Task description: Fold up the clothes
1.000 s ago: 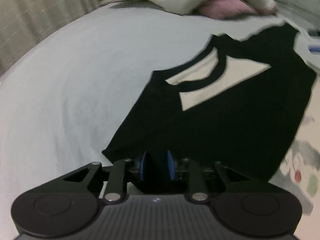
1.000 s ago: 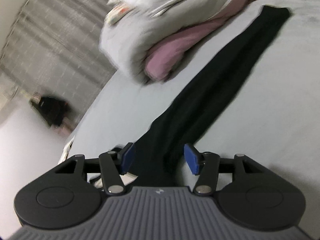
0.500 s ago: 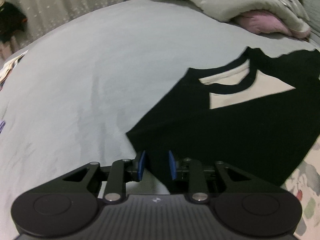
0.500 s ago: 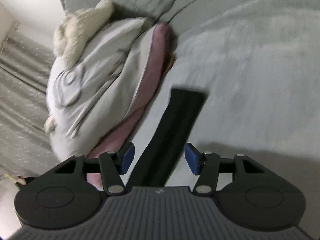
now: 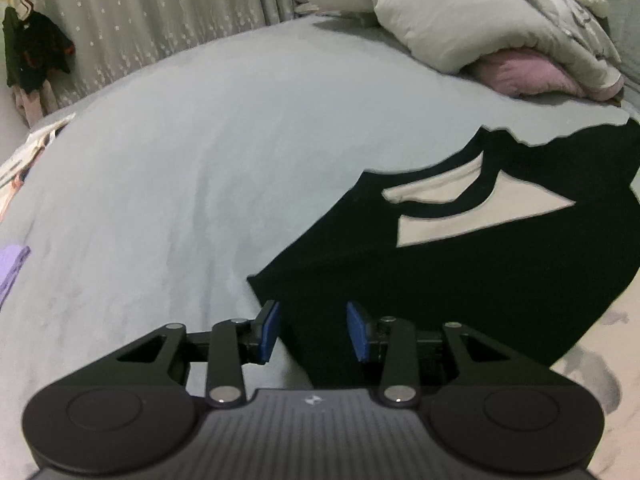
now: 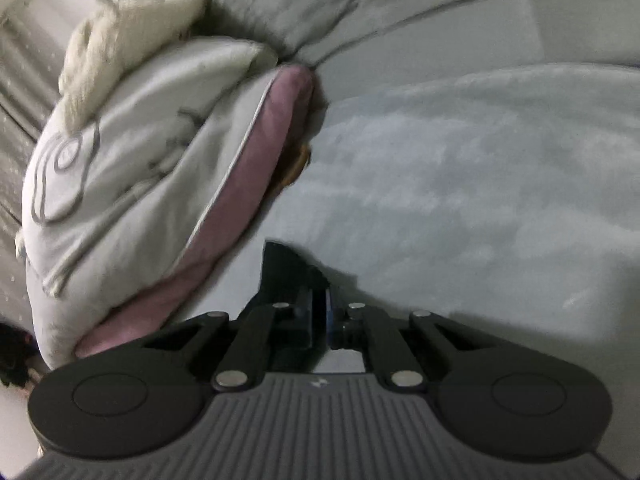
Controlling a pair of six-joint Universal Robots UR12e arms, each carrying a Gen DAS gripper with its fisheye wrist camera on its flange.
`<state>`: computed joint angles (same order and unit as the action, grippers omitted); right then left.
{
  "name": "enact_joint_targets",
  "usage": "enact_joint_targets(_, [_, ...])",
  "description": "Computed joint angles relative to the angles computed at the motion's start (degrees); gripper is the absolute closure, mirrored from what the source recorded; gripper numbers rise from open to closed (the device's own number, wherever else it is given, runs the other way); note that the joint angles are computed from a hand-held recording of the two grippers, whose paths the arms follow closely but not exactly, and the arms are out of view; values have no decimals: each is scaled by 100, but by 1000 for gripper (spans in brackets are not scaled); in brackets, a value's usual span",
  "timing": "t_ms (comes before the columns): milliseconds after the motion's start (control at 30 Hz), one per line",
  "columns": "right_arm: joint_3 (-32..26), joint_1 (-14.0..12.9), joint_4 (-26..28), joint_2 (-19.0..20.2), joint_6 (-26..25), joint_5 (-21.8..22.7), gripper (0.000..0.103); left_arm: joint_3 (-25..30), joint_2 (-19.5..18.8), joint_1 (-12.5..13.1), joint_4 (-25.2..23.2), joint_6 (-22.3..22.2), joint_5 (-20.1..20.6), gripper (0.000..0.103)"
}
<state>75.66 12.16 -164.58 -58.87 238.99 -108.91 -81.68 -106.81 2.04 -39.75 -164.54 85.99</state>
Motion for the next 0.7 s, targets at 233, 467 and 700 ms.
enact_joint_targets(233, [-66, 16, -258, -102, -544, 197, 96, 578, -293, -351, -362, -310, -1316, 42])
enact_joint_targets(467, [22, -100, -766, -135, -637, 786, 90, 1367, -975, -1183, -322, -271, -1048, 21])
enact_joint_targets(700, [367, -160, -274, -274, -175, 866, 70, 1291, -1139, -1626, 6, 383, -1196, 23])
